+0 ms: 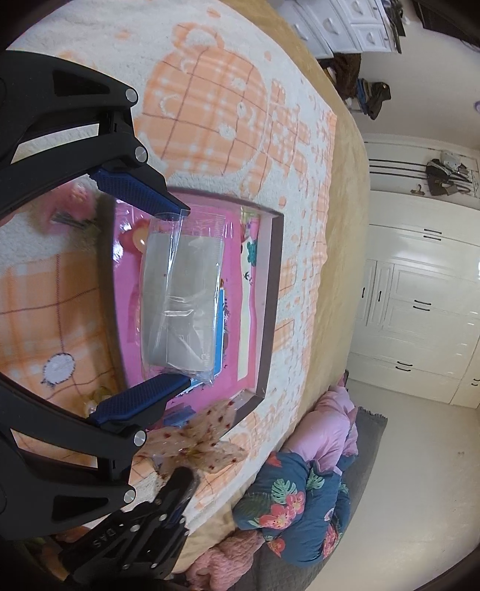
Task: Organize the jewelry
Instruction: 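Carry the bagged packet and bow over the pink tray, then open both tools to drop the packet and bow into the tray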
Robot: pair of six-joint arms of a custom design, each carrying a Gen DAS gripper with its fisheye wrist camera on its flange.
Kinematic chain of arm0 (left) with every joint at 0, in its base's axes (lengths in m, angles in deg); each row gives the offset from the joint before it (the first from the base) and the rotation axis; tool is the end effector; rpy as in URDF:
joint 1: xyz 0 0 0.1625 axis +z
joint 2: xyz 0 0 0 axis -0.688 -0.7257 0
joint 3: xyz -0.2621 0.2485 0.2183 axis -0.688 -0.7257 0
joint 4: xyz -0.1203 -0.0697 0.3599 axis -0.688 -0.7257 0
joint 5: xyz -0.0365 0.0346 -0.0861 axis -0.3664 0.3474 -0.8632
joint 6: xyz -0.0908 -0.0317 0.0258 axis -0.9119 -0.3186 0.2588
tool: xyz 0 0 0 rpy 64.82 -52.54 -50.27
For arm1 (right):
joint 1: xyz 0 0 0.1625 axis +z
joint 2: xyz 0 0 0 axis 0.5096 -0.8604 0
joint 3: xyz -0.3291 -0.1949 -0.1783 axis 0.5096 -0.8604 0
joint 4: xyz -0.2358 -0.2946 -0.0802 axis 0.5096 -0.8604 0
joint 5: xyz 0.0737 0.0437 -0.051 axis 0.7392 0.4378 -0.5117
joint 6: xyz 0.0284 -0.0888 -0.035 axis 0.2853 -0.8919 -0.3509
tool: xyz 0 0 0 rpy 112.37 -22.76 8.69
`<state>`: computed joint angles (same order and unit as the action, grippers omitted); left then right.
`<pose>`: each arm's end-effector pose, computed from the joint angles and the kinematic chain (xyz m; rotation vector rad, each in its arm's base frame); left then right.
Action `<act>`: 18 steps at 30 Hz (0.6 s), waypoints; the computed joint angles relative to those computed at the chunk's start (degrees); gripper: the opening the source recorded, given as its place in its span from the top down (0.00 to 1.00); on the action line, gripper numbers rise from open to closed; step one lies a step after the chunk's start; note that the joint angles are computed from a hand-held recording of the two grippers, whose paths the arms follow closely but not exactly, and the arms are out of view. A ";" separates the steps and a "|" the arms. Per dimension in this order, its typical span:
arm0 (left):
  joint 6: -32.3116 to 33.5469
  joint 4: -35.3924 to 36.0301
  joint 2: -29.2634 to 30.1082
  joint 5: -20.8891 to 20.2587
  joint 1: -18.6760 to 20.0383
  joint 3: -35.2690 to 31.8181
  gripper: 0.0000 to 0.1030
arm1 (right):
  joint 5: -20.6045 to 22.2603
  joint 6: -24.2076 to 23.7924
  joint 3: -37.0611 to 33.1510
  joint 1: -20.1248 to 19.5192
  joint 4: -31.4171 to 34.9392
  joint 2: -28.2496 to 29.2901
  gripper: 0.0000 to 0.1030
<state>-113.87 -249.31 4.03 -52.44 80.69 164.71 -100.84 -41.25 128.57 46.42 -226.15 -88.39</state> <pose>-0.2723 -0.4905 -0.0045 0.1241 2.1643 -1.2783 0.0302 -0.5660 0.2328 1.4726 -2.3024 0.8778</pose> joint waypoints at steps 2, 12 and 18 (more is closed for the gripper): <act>1.50 -0.24 0.60 -0.71 0.65 -1.31 0.27 | -0.78 1.32 -1.69 0.40 -0.64 1.45 0.93; 5.92 2.08 3.57 -4.12 3.85 -7.49 0.27 | -6.91 6.98 -9.77 1.81 1.08 7.31 0.93; 5.23 4.48 4.09 -5.20 4.93 -8.44 0.26 | -8.35 9.80 -11.94 1.49 3.91 8.18 0.89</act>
<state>-108.63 -244.83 8.12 -57.64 85.62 156.27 -109.18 -31.45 116.63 47.91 -222.24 -80.21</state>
